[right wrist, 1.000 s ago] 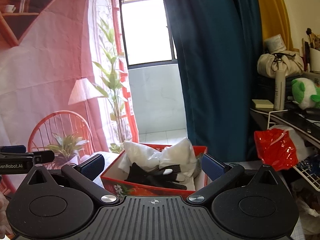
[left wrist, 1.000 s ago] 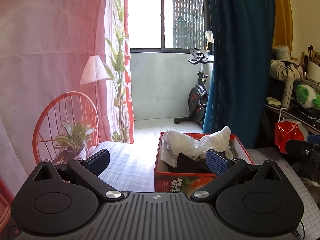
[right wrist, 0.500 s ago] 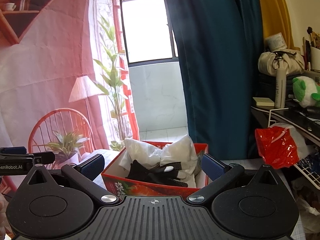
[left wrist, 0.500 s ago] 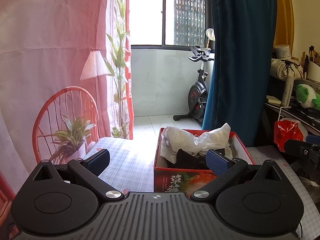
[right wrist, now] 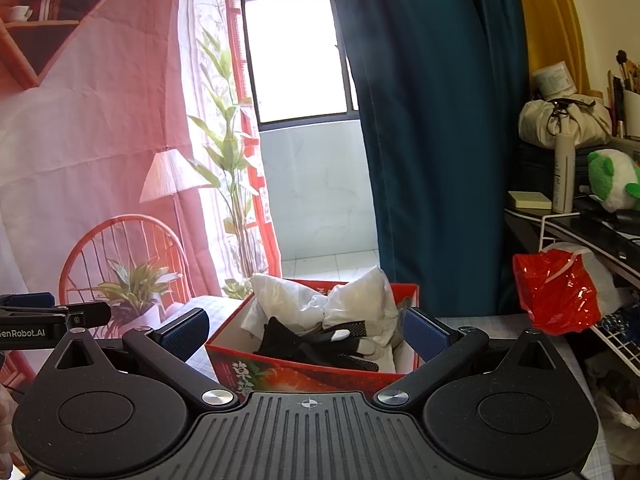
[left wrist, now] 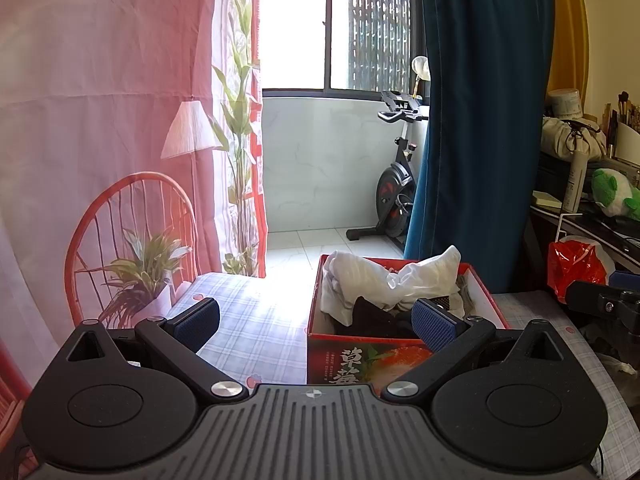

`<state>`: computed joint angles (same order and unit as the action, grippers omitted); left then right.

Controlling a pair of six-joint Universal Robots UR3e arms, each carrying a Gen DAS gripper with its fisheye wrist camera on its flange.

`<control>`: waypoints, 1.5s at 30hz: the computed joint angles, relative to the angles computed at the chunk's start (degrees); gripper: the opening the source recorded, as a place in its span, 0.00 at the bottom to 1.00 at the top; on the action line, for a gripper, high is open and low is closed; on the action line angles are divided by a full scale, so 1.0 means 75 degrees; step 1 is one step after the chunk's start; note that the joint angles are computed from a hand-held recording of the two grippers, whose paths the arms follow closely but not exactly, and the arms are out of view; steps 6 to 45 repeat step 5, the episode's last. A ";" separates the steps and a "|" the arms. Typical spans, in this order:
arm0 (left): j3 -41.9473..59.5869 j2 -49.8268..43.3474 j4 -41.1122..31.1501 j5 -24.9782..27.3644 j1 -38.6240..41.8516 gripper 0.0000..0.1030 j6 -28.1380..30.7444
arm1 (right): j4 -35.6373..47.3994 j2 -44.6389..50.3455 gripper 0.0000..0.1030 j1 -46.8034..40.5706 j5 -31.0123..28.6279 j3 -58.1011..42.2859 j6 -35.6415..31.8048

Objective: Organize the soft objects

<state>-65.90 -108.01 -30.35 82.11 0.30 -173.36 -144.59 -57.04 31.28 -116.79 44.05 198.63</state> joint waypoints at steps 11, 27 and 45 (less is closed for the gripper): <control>0.0044 -0.0018 -0.0099 -0.0103 0.0049 1.00 0.0004 | 0.0108 0.0063 1.00 0.0017 0.0015 -0.0110 0.0047; 0.0044 -0.0018 -0.0099 -0.0103 0.0049 1.00 0.0004 | 0.0108 0.0063 1.00 0.0017 0.0015 -0.0110 0.0047; 0.0044 -0.0018 -0.0099 -0.0103 0.0049 1.00 0.0004 | 0.0108 0.0063 1.00 0.0017 0.0015 -0.0110 0.0047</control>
